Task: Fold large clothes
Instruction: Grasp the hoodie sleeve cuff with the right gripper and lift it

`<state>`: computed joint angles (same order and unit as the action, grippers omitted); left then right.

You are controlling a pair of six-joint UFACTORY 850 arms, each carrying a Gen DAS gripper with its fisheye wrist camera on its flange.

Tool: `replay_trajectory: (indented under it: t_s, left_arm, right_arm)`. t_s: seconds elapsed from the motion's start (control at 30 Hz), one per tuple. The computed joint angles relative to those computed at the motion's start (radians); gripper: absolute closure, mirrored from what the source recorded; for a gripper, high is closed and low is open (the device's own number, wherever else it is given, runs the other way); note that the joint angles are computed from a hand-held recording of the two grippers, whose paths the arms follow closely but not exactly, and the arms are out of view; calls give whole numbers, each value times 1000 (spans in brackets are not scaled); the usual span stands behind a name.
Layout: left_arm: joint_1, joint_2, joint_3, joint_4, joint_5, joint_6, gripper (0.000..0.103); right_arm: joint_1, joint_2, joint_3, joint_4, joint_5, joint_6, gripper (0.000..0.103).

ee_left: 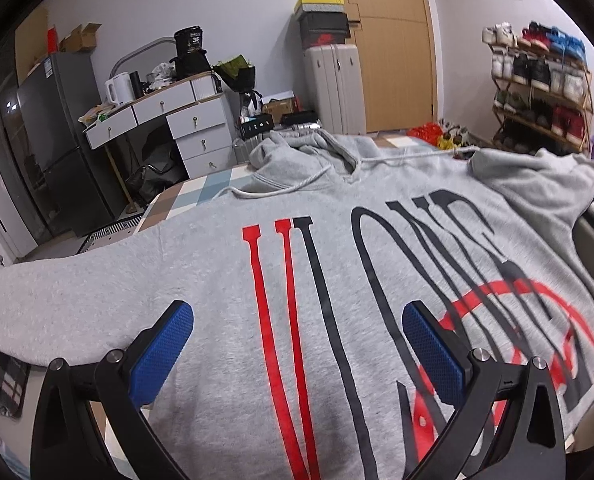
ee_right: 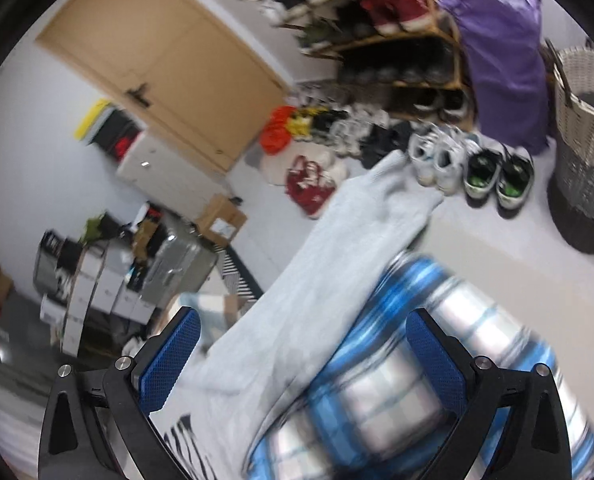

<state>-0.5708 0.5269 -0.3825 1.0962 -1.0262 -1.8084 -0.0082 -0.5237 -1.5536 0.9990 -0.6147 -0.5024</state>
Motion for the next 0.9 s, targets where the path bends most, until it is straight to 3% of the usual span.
replay_trajectory:
  t_s: [0.23,0.33,0.47,0.53,0.57,0.67,0.73,0.9]
  left_arm:
    - [15,-40,-3,-11,39,50,1]
    - [37,-52,-5,-27,60,81,1]
    - [62,-48,-3,-51,91,112,1]
    - [61,-40,1,-64,99,121,1]
    - [57,-36,2,-68,97,122,1]
    - [54,-29,1,-68,97,126,1]
    - [50,-25,0,-64,96,124,1]
    - [45,-20,-3,-58,90,121,1]
  right_arm:
    - [-37,-237,-303,-180,-194,341,0]
    - [-49,-319,-402,-149,-277,393,0]
    - [-40,-412,-538,-254,-382,524,23]
    - [-32,-408,-540,-290,-356,532,32]
    - [-29,-403,-538,-301,-341,529,54]
    - [-16,-387,-529,-360,-294,547,87]
    - [-11,-346,-468,-343,-213,516,96]
    - [18,-233,-318,-242,12,300,97]
